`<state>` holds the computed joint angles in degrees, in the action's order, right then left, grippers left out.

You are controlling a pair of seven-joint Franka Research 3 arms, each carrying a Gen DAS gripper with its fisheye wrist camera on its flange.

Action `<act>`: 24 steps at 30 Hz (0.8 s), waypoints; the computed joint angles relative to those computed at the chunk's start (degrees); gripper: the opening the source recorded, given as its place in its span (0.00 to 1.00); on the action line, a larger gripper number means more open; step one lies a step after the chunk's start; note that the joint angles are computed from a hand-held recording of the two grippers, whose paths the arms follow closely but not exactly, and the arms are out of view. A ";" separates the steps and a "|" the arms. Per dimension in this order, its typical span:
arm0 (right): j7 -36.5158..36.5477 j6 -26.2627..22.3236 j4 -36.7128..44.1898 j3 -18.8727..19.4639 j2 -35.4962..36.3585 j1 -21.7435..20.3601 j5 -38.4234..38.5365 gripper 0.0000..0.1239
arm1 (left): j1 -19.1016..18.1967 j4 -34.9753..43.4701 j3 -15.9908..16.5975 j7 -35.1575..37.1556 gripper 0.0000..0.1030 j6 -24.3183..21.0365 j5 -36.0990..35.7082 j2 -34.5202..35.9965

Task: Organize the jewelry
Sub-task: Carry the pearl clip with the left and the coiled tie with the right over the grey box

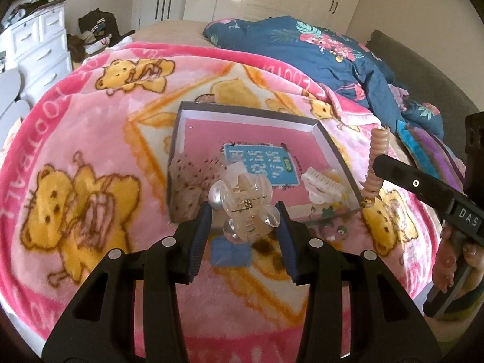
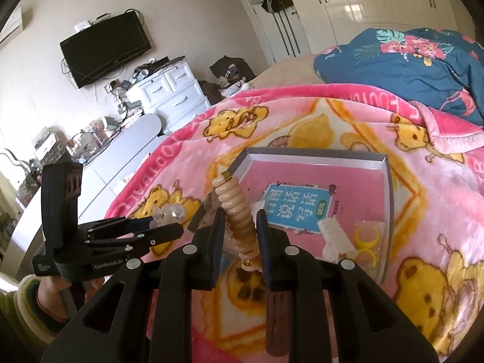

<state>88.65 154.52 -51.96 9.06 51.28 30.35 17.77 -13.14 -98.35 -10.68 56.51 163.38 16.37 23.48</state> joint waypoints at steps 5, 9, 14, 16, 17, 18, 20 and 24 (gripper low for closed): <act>2.11 0.29 1.66 -1.48 0.84 -0.18 -0.66 0.16 | -0.40 5.00 -0.82 1.91 0.33 -1.40 -0.69 3.38; 4.49 0.38 2.40 -2.68 1.38 -0.73 -1.53 0.16 | -1.47 9.68 -0.96 3.40 0.33 -3.13 -0.76 6.52; 8.15 -0.15 3.66 -4.17 2.54 -1.65 -2.72 0.16 | -2.56 15.12 -1.12 5.03 0.33 -5.34 -1.49 10.43; 9.21 -0.15 3.46 -4.53 2.69 -2.05 -3.24 0.16 | -3.12 17.73 -1.06 5.65 0.33 -6.55 -1.70 12.35; 9.96 -0.54 4.24 -4.83 3.23 -2.08 -3.62 0.16 | -3.35 18.35 -0.97 5.78 0.33 -6.82 -1.78 12.87; 10.53 -0.92 4.86 -4.96 3.72 -2.23 -3.90 0.16 | -3.51 19.57 -1.07 6.18 0.33 -7.41 -1.98 13.85; 11.88 -2.05 6.34 -5.36 4.93 -2.47 -4.49 0.16 | -3.87 21.53 -1.06 6.65 0.33 -8.47 -2.35 15.38; 14.18 -4.31 9.15 -5.85 7.29 -2.66 -5.62 0.16 | -4.81 25.20 -0.64 7.42 0.33 -10.35 -2.49 18.24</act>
